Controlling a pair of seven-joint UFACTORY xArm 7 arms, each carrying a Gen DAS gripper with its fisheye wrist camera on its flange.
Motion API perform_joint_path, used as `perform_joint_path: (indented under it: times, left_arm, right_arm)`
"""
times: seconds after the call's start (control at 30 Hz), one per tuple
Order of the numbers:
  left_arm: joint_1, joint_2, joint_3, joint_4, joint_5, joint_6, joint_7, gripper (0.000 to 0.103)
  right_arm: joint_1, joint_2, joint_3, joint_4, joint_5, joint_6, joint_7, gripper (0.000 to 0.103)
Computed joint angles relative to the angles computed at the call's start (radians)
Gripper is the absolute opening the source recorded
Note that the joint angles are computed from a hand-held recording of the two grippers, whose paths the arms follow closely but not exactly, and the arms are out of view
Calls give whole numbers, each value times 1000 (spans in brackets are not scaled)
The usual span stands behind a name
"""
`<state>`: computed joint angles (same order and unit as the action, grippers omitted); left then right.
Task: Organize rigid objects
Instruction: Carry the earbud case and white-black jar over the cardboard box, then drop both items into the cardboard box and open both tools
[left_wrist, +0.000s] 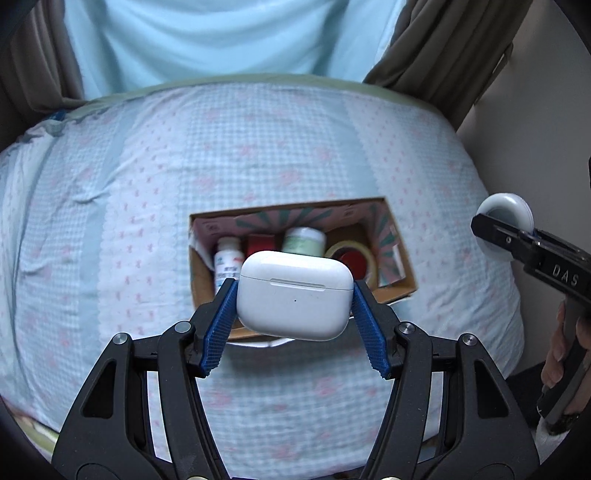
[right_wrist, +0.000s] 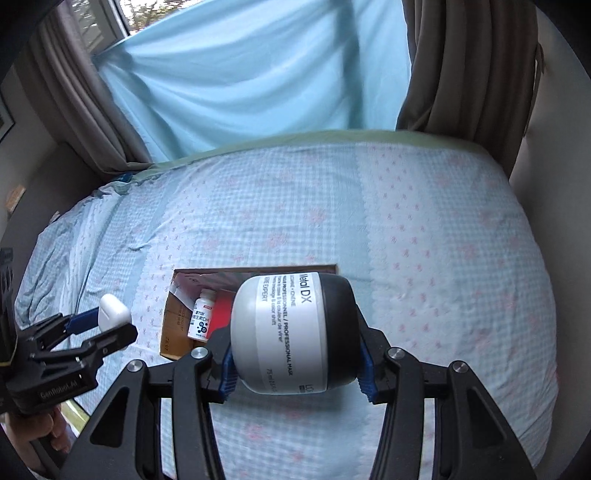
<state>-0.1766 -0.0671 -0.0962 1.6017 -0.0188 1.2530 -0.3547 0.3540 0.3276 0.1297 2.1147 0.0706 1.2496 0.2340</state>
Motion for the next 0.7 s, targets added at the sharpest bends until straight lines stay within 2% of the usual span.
perform_joint_path:
  times: [0.13,0.3,0.47,0.7]
  left_arm:
    - [29,-4,35,-107,-66,-49,104,59]
    - [52,28,46,-189,-122,-97,186,59]
    - [59,77,42,-232,-143,-134,233,59]
    - [59,147,34,-227,-145,-146,284,59]
  right_arm:
    - [55,80,0,42,-32,26,107,47]
    - [98,180,0,103,-44,77,146,47]
    - [113,285,-1,166,-23,117,160,47]
    - [105,352,0,143,18,110,182,47]
